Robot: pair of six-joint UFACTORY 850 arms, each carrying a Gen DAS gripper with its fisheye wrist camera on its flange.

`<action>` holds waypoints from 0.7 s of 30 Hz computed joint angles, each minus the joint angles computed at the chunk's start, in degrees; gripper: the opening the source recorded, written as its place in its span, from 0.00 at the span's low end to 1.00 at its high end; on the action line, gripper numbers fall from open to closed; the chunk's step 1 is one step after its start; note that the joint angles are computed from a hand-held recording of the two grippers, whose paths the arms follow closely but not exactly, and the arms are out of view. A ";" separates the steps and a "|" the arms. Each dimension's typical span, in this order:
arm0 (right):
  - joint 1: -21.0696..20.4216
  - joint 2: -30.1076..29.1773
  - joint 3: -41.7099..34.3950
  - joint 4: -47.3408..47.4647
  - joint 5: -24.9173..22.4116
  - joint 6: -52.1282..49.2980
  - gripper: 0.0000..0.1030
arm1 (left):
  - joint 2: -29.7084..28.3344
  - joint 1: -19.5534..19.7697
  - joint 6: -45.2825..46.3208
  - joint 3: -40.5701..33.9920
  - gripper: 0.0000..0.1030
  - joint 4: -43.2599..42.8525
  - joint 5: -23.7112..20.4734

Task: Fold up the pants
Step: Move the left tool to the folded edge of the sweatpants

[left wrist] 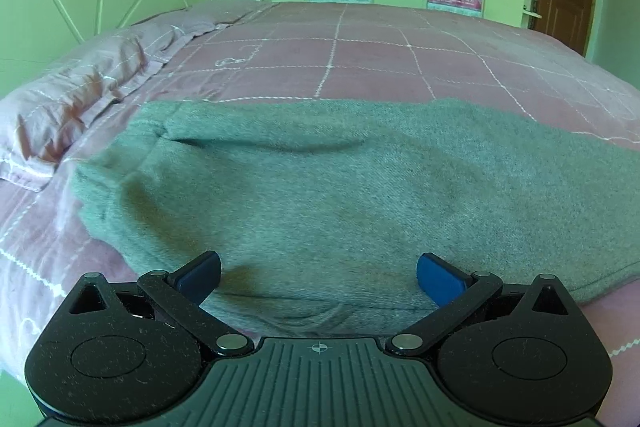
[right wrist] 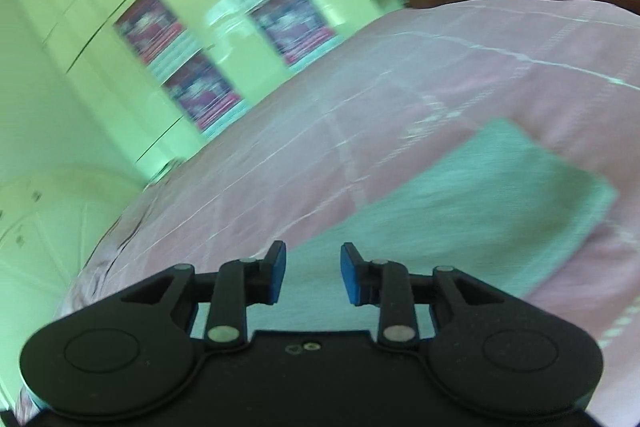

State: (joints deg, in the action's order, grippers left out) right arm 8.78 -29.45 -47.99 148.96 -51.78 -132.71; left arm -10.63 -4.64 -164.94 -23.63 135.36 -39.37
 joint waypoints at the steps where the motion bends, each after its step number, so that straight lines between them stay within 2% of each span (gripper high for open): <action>1: 1.07 0.15 -0.66 -1.03 0.58 0.21 0.25 | 0.59 0.19 0.50 0.23 1.00 -0.75 0.37; 4: 4.02 -0.40 -2.89 -3.17 1.87 0.92 0.37 | 2.43 1.19 -0.65 1.50 1.00 -0.78 0.74; 8: 7.04 -1.88 -7.19 -7.95 4.91 1.65 0.37 | 4.10 3.02 -1.37 3.04 1.00 0.10 0.89; 11: 9.18 -3.77 -11.40 -14.45 5.95 4.55 0.32 | 4.44 4.57 -0.74 3.64 1.00 -0.26 0.33; 17: 14.63 -8.47 -21.87 -23.72 12.03 6.69 0.32 | 3.63 9.72 0.03 3.47 1.00 -0.85 0.47; 21: 17.81 -12.79 -29.87 -28.73 16.47 8.01 0.32 | 2.86 16.16 -10.62 3.25 1.00 7.13 2.22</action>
State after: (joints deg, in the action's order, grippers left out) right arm 26.58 -42.24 -77.86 120.23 -35.32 -124.70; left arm -7.77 11.52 -175.56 -20.38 142.50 -37.16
